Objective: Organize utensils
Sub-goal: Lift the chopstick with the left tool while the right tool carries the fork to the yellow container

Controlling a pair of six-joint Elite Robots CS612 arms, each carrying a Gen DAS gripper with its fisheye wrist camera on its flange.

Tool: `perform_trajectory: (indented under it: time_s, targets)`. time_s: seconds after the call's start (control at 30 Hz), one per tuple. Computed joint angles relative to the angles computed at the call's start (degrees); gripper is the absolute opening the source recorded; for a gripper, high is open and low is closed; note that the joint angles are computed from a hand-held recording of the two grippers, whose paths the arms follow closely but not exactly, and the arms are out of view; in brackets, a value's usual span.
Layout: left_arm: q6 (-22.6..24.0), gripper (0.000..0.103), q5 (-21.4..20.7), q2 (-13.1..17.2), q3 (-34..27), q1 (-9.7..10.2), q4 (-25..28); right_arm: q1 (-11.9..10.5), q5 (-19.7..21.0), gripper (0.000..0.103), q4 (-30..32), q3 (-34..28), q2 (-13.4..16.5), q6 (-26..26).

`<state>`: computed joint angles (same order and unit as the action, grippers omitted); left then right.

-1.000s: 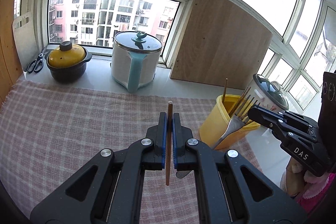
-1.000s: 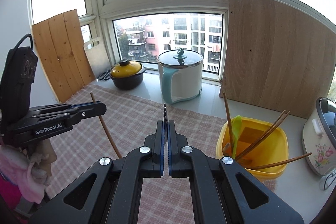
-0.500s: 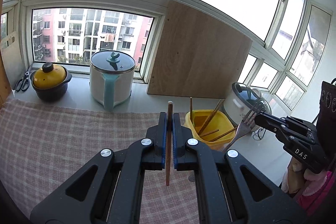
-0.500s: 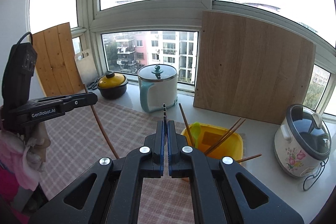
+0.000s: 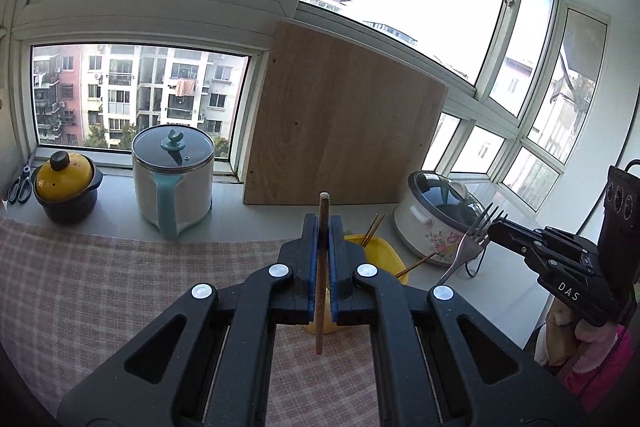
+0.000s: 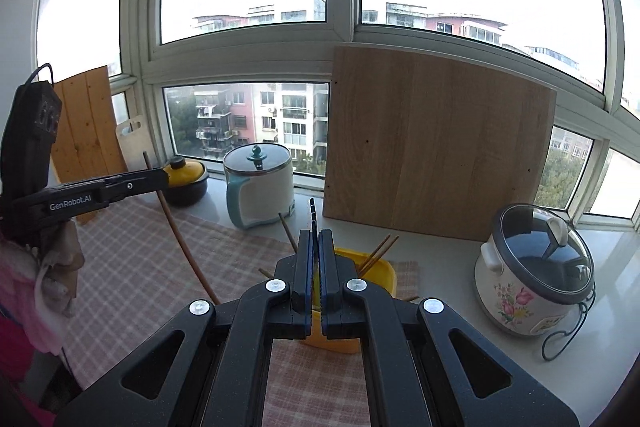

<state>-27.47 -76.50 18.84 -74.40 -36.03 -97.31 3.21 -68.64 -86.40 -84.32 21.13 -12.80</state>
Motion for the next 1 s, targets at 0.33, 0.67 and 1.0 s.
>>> perform_trajectory:
  time_s: [0.33,0.67,1.0]
  targets:
    - [1.76,0.002,-1.82,-2.02,3.90,-0.52,-4.10,-0.98,-1.94,0.001,-1.97,0.44,-0.37,1.01]
    - [1.87,0.002,-2.33,-4.19,8.73,-0.77,-8.49,-1.44,-3.29,0.001,-3.94,2.18,-0.92,1.31]
    - [3.18,0.002,1.23,-6.48,14.71,-0.91,-12.32,-1.19,-4.63,0.001,-6.04,4.21,-1.11,0.65]
